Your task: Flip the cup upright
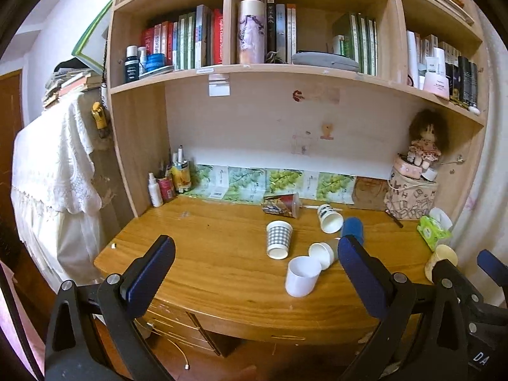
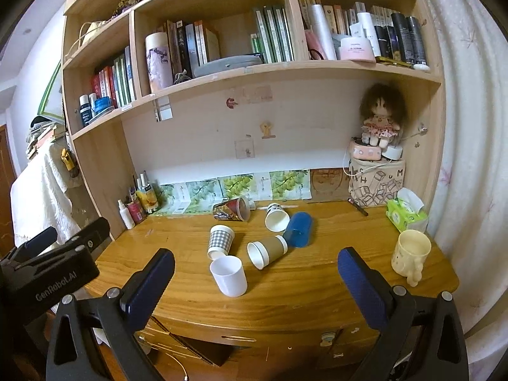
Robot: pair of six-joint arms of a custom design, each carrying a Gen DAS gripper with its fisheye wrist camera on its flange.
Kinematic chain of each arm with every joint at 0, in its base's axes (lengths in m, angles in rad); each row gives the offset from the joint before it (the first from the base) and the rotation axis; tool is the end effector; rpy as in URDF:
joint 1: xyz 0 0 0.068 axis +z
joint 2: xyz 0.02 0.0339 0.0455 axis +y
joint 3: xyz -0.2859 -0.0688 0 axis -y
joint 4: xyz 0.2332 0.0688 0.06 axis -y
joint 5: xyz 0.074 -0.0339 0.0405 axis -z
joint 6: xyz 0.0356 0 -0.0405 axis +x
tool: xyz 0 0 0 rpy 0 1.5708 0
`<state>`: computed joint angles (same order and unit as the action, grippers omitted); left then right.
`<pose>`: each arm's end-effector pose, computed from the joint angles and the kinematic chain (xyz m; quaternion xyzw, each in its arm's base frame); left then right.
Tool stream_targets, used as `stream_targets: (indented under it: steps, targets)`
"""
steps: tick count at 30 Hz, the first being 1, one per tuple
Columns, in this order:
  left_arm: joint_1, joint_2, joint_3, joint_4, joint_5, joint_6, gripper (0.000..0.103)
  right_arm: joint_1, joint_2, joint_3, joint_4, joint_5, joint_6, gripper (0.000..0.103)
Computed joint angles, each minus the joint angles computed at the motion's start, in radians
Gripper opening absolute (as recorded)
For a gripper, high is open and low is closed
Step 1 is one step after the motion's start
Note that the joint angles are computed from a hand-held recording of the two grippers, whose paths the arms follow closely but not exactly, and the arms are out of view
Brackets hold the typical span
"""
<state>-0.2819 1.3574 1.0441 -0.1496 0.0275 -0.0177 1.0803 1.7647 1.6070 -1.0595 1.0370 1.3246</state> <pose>0.2858 -0.0838 0.3292 0.1192 0.8420 -0.0901 0.5184 0.1904 0.2914 0.3303 0.1907 0.8380 -0.0331 0.5101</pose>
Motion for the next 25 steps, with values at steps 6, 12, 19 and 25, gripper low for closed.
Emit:
stream_targets:
  steps: [6,12,19,25]
  targets:
    - [-0.003,-0.005,-0.002,-0.006,0.014,0.014,0.102,0.001,0.011,0.015,0.005,0.000,-0.010,0.103]
    - [-0.008,-0.009,-0.008,0.003,0.019,0.022,0.102,0.003,0.015,0.021,-0.007,0.000,0.004,0.103]
    - [-0.009,-0.010,-0.008,0.004,0.019,0.023,0.102,-0.001,0.010,0.013,0.008,-0.010,-0.013,0.103]
    - [-0.007,-0.010,-0.009,0.006,0.022,0.023,0.102,-0.002,0.009,0.014,0.006,-0.010,-0.015,0.103]
